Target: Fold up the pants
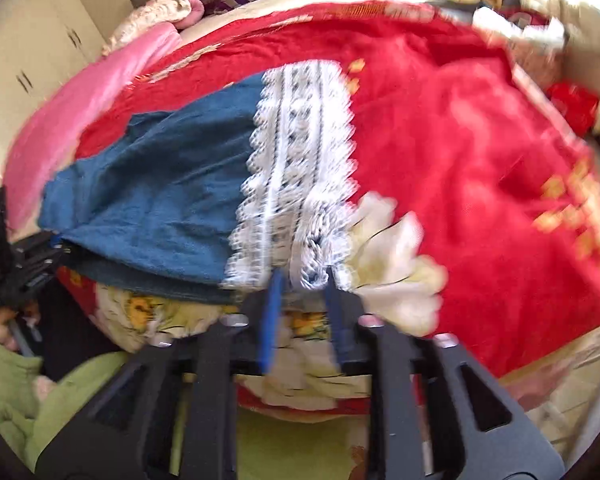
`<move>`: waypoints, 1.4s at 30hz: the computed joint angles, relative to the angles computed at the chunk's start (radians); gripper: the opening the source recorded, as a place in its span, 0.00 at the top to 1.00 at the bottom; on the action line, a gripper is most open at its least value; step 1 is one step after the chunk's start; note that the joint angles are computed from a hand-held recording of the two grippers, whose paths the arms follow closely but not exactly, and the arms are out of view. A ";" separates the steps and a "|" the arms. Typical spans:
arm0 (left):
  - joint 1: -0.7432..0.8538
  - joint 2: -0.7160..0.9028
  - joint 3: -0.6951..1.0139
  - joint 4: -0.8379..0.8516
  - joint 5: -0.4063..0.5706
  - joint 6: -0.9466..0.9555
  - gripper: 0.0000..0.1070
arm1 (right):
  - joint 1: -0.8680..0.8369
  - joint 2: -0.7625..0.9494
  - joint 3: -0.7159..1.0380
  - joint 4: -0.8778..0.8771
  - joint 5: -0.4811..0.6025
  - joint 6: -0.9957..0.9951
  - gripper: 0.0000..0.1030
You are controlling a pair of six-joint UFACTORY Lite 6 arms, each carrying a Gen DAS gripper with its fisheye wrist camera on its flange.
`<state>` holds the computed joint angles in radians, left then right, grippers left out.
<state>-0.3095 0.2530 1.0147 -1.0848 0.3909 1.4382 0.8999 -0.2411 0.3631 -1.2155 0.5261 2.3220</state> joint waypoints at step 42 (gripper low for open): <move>0.327 -0.137 -0.002 -0.051 0.200 0.066 0.27 | 0.021 0.327 0.343 -0.283 -0.120 -0.304 0.65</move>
<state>0.0176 0.1162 1.0132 -1.1355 0.5907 1.5039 0.9212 0.0861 0.7064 -1.4989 0.4061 2.0177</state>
